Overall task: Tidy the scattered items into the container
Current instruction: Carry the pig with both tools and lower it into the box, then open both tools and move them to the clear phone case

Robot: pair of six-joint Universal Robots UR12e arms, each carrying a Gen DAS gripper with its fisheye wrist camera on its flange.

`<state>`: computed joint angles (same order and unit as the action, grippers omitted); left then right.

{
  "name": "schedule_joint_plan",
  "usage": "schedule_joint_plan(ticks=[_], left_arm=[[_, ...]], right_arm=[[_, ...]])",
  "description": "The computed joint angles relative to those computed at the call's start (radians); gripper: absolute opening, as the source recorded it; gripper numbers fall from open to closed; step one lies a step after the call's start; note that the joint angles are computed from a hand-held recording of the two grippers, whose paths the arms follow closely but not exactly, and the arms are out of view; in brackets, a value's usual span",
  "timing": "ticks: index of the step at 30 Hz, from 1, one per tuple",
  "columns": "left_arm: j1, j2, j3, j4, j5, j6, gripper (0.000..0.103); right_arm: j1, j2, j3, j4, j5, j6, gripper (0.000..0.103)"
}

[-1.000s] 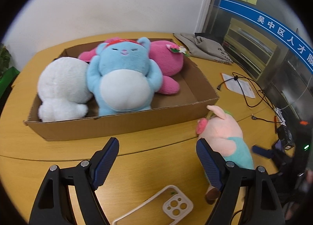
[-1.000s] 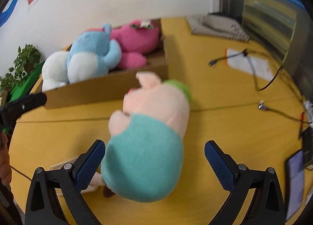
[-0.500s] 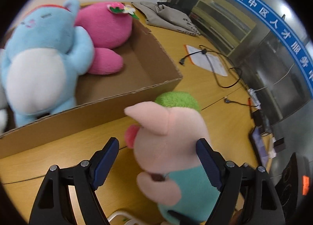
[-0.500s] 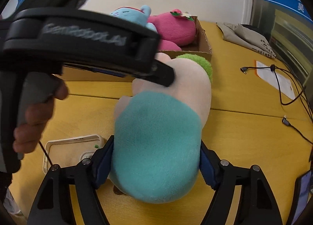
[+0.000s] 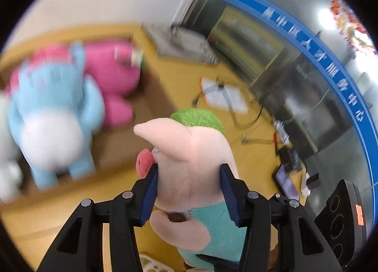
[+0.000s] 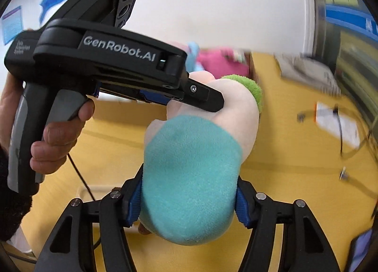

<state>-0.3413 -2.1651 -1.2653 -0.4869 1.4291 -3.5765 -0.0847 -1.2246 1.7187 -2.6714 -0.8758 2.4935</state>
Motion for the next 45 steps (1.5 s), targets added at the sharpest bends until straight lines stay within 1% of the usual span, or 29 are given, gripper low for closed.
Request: schedule_joint_plan(ticks=[3, 6, 9, 12, 14, 16, 18, 19, 21, 23, 26, 28, 29, 31, 32, 33, 34, 35, 37, 39, 41, 43, 44, 45], left_arm=[[0.010, -0.015, 0.086, -0.025, 0.057, 0.062, 0.049], [0.028, -0.061, 0.204, -0.098, 0.101, 0.112, 0.049], [0.047, -0.129, 0.324, -0.191, 0.123, 0.119, 0.049], [0.065, -0.200, 0.415, -0.283, 0.111, 0.102, 0.049], [0.074, -0.239, 0.456, -0.355, 0.080, 0.082, 0.049], [0.081, -0.253, 0.449, -0.372, 0.030, 0.089, 0.049], [0.082, -0.255, 0.436, -0.376, -0.001, 0.119, 0.049], [0.082, -0.258, 0.435, -0.380, -0.009, 0.125, 0.049], [0.086, -0.265, 0.436, -0.388, -0.031, 0.112, 0.049], [0.090, -0.270, 0.439, -0.402, -0.040, 0.107, 0.050], [0.094, -0.275, 0.433, -0.406, -0.053, 0.118, 0.050], [0.098, -0.275, 0.425, -0.391, -0.066, 0.118, 0.050], [0.098, -0.278, 0.428, -0.391, -0.065, 0.118, 0.050], [0.092, -0.288, 0.444, -0.405, -0.041, 0.130, 0.050], [0.090, -0.293, 0.450, -0.410, -0.031, 0.130, 0.050], [0.089, -0.296, 0.453, -0.413, -0.029, 0.125, 0.050], [0.088, -0.299, 0.455, -0.417, -0.025, 0.121, 0.050], [0.086, -0.301, 0.458, -0.424, -0.012, 0.123, 0.050], [0.080, -0.304, 0.463, -0.433, 0.019, 0.128, 0.051], [0.075, -0.306, 0.466, -0.435, 0.042, 0.121, 0.053], [0.073, -0.303, 0.462, -0.432, 0.053, 0.110, 0.056], [0.077, -0.282, 0.432, -0.405, 0.031, 0.071, 0.057], [0.078, -0.266, 0.413, -0.395, 0.027, 0.057, 0.057], [0.075, -0.241, 0.385, -0.382, 0.039, 0.055, 0.057]], right_arm=[[0.007, 0.028, -0.074, -0.048, 0.051, 0.029, 0.069], [0.024, 0.092, -0.183, -0.077, 0.087, 0.079, 0.069], [0.040, 0.174, -0.293, -0.073, 0.113, 0.132, 0.069], [0.054, 0.256, -0.386, -0.024, 0.121, 0.143, 0.069], [0.061, 0.297, -0.434, 0.065, 0.104, 0.133, 0.069], [0.069, 0.309, -0.440, 0.134, 0.061, 0.108, 0.070], [0.074, 0.304, -0.425, 0.160, 0.009, 0.072, 0.071], [0.074, 0.302, -0.425, 0.189, 0.000, 0.060, 0.071], [0.071, 0.304, -0.438, 0.244, 0.000, 0.068, 0.073], [0.073, 0.302, -0.450, 0.290, -0.025, 0.067, 0.077], [0.069, 0.282, -0.447, 0.335, -0.077, -0.011, 0.079], [0.057, 0.272, -0.448, 0.347, -0.059, -0.032, 0.078], [0.046, 0.263, -0.438, 0.338, -0.042, -0.032, 0.077], [0.041, 0.266, -0.441, 0.307, -0.036, 0.013, 0.065], [0.043, 0.274, -0.449, 0.295, -0.049, 0.037, 0.055], [0.048, 0.283, -0.459, 0.294, -0.070, 0.048, 0.046], [0.055, 0.292, -0.468, 0.305, -0.093, 0.045, 0.044], [0.060, 0.301, -0.478, 0.316, -0.106, 0.046, 0.042], [0.065, 0.297, -0.469, 0.320, -0.118, 0.064, 0.040], [0.068, 0.287, -0.449, 0.295, -0.134, 0.075, 0.039], [0.075, 0.283, -0.442, 0.277, -0.172, 0.070, 0.039], [0.083, 0.276, -0.435, 0.267, -0.206, 0.070, 0.039], [0.084, 0.274, -0.436, 0.271, -0.211, 0.081, 0.039], [0.083, 0.274, -0.438, 0.273, -0.211, 0.097, 0.040]])
